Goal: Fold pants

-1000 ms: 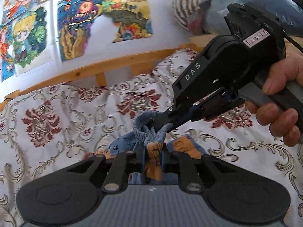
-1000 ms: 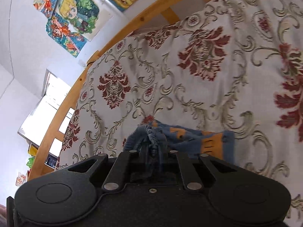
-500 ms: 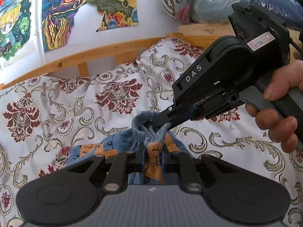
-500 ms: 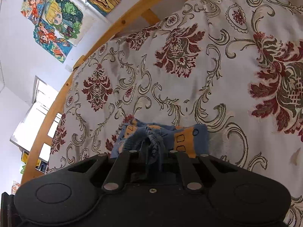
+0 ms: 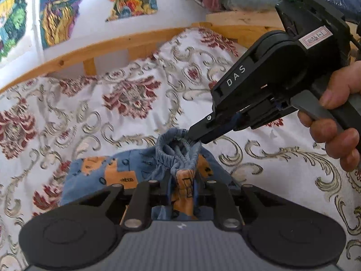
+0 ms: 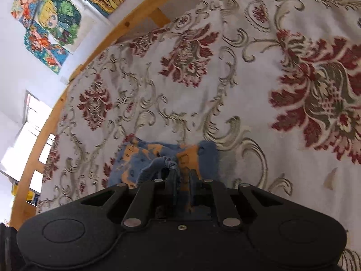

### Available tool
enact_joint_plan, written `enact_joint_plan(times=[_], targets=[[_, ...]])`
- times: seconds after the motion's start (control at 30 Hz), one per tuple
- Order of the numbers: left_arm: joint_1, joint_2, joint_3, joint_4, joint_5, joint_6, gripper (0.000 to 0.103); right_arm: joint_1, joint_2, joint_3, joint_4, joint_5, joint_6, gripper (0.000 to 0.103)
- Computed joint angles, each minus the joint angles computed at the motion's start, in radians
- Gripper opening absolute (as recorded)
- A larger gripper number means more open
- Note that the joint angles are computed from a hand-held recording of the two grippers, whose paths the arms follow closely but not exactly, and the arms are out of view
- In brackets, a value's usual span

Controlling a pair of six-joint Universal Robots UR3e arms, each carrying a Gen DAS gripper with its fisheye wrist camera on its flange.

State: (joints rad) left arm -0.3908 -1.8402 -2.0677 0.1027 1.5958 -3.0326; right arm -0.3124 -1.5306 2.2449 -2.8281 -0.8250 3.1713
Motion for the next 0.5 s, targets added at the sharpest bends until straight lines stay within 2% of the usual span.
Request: enact_joint_plan(times=[0.1, 0.2, 0.37, 0.43, 0.5], targets=[[0.027, 0.0, -0.016, -0.007, -0.059, 0.004, 0.024, -0.003, 0.004, 0.028, -0.025, -0.008, 0.012, 0.014], [0.028, -0.005, -0.024, 0.003, -0.064, 0.009, 0.025, -0.004, 0.004, 0.045, -0.044, -0.011, 0.026, 0.014], [0.034, -0.001, -0.03, 0.006, -0.088, 0.015, 0.03, -0.004, -0.019, 0.05, -0.05, -0.037, 0.038, 0.022], [0.059, 0.013, -0.044, 0.003, -0.151, 0.02, 0.047, -0.007, -0.044, 0.063, -0.056, -0.055, 0.044, 0.027], [0.105, 0.042, -0.081, 0.011, -0.26, 0.013, 0.056, -0.013, -0.074, 0.087, -0.069, -0.068, 0.052, 0.038]])
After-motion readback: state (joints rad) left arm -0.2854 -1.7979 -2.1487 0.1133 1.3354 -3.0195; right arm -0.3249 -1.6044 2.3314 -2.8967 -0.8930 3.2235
